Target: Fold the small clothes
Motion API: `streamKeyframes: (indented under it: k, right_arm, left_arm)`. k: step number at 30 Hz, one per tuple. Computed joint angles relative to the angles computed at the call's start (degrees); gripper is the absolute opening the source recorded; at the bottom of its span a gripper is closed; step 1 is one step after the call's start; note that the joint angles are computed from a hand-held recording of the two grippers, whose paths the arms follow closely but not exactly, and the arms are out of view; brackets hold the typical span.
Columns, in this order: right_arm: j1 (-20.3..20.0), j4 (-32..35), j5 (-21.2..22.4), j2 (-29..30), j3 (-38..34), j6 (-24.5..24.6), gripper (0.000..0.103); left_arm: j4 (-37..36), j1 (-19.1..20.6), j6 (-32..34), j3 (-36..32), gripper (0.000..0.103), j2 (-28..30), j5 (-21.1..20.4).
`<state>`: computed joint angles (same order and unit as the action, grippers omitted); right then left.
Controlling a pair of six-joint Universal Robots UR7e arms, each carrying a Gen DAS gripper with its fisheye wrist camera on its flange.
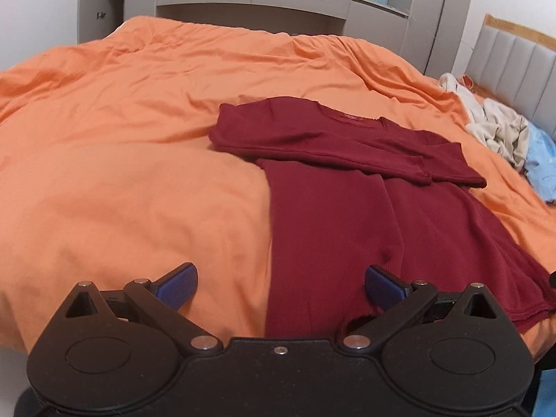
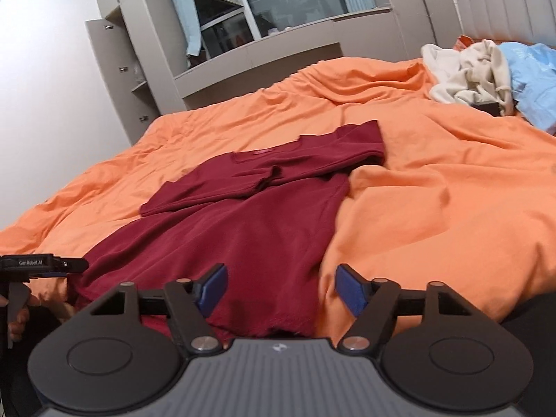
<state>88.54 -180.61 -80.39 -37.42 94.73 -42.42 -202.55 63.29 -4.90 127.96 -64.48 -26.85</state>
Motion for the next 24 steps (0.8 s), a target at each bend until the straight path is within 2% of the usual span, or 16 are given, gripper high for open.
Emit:
streamKeyframes:
  k: [3,5,9,10,11,13,14,21,24]
  right_arm:
    - [0.2,-1.3,-1.5,0.5,0.2,1.0,0.062]
    - [0.2,-1.8,-2.5,0.7,0.1,2.7,0.052]
    - [0.4,-2.2,-3.9,0.8,0.6,2.5,0.046]
    - [0.6,-3.0,-4.4,0.9,1.0,1.5,0.04]
    - [0.9,-4.5,-5.3,1.1,1.3,0.2,0.026]
    - [1.1,-6.9,-5.9,1.0,2.0,-1.8,0.01]
    - [0.9,-6.4,-5.1,0.6,2.1,-1.8,0.008]
    - [0.6,-9.0,-4.3,-0.5,2.8,-3.0,0.007]
    - [0.5,-9.2,-4.5,-0.3,2.6,-2.8,0.007]
  left_arm:
    - [-1.3,-0.4,-2.0,1.8,0.102,-1.3,-1.2]
    - [-2.6,-0.8,-3.4,2.6,0.102,-1.7,-1.8]
    - [-6.4,-1.6,-3.5,3.6,0.102,-1.7,-2.0]
    - [-7.0,-1.8,-3.2,3.4,0.1,-1.4,-1.6]
    - [-7.3,-2.0,-3.1,3.3,0.097,-1.3,-1.2]
    - [-6.8,-1.9,-3.3,3.2,0.092,-1.4,-1.0]
    - [-5.9,-1.8,-4.1,3.1,0.088,-1.5,-1.0]
    - [-3.8,-1.8,-3.6,3.6,0.072,-2.0,-2.5]
    - [-1.0,-1.0,-5.0,3.7,0.056,-2.6,-4.2]
